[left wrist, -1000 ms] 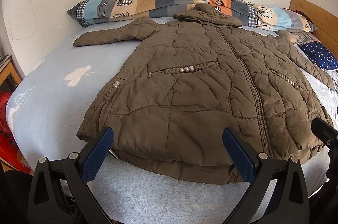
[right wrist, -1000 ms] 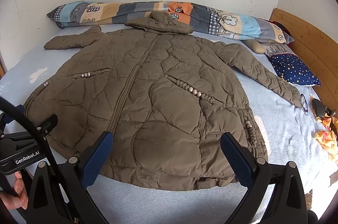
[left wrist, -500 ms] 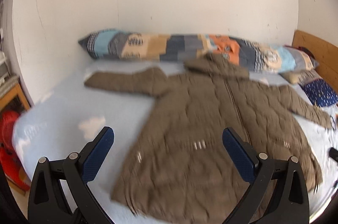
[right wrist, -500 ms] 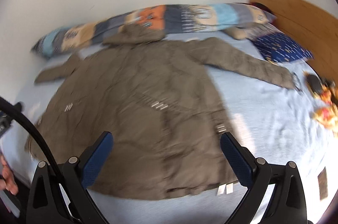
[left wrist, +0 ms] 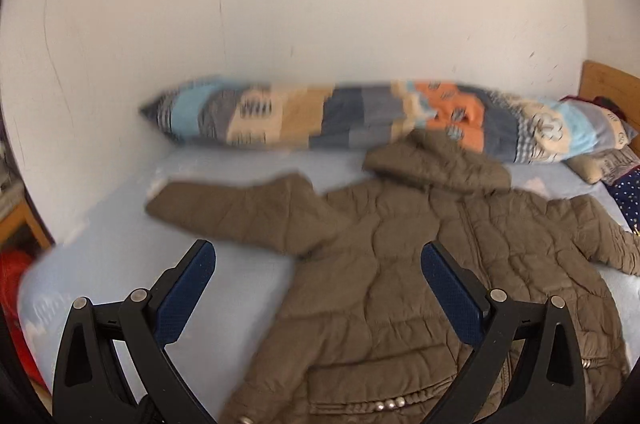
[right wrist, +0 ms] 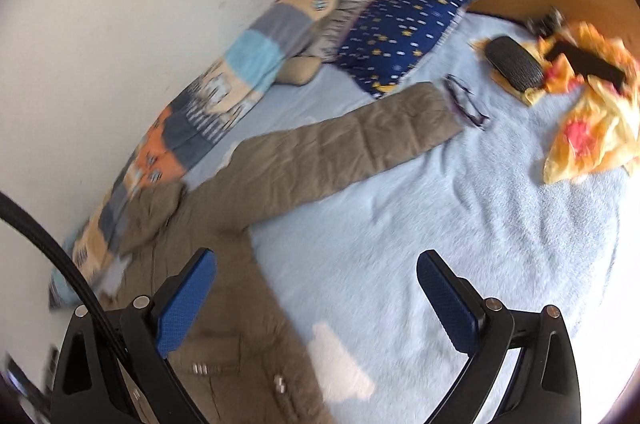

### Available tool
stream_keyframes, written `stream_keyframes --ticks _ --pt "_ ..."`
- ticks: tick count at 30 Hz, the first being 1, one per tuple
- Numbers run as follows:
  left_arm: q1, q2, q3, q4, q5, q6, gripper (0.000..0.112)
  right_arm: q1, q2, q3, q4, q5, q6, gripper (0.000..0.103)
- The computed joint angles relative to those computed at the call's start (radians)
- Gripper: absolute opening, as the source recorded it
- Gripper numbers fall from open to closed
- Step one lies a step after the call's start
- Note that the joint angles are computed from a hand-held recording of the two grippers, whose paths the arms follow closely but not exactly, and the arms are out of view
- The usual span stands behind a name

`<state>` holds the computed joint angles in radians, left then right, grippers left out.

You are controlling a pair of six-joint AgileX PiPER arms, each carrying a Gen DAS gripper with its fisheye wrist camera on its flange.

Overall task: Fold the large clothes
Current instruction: 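Reach the right tool to the jacket sleeve cuff and close on it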

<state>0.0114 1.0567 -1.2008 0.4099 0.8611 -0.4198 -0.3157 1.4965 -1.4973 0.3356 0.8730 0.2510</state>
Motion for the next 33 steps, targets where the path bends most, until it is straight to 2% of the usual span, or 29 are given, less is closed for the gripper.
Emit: stream_keyframes --ticks 2,5,6,8,11,14,16,19,20,22,33 --pt "0.035 0.024 -0.014 -0.103 0.003 0.047 0.103 -0.071 0.077 -0.055 0.074 0.01 -0.028 0.102" --pt "-0.018 0.044 -0.004 -0.053 0.006 -0.009 0.103 -0.166 0.201 -0.121 0.215 0.001 -0.067 0.098" --pt "-0.033 0.045 0.005 -0.044 0.008 -0.011 0.103 -0.191 0.239 -0.14 0.234 -0.003 -0.057 0.097" --pt "-0.078 0.058 0.02 -0.005 0.013 -0.03 0.103 -0.233 0.299 -0.16 0.284 -0.009 -0.047 0.087" --pt "-0.113 0.078 0.033 0.025 0.017 -0.044 0.103 -0.288 0.383 -0.203 0.332 -0.004 -0.037 0.083" --pt "-0.111 0.099 0.025 -0.016 0.015 -0.026 0.103 -0.319 0.426 -0.235 0.39 -0.014 -0.08 0.081" --pt "-0.129 0.104 0.026 -0.009 0.01 -0.036 0.103 -0.327 0.458 -0.269 0.396 -0.015 -0.088 0.079" --pt "-0.162 0.106 0.034 0.02 0.008 -0.051 0.103 -0.325 0.506 -0.302 0.396 -0.031 -0.09 0.068" --pt "-0.165 0.106 0.036 0.021 0.006 -0.051 0.103 -0.323 0.533 -0.328 0.394 -0.022 -0.082 0.062" --pt "-0.169 0.104 0.041 0.027 0.003 -0.052 0.103 -0.324 0.587 -0.384 0.404 -0.007 -0.073 0.058" --pt "-0.146 0.134 0.041 0.021 -0.013 -0.03 0.103 -0.294 0.819 -0.683 0.288 0.043 0.087 0.057"
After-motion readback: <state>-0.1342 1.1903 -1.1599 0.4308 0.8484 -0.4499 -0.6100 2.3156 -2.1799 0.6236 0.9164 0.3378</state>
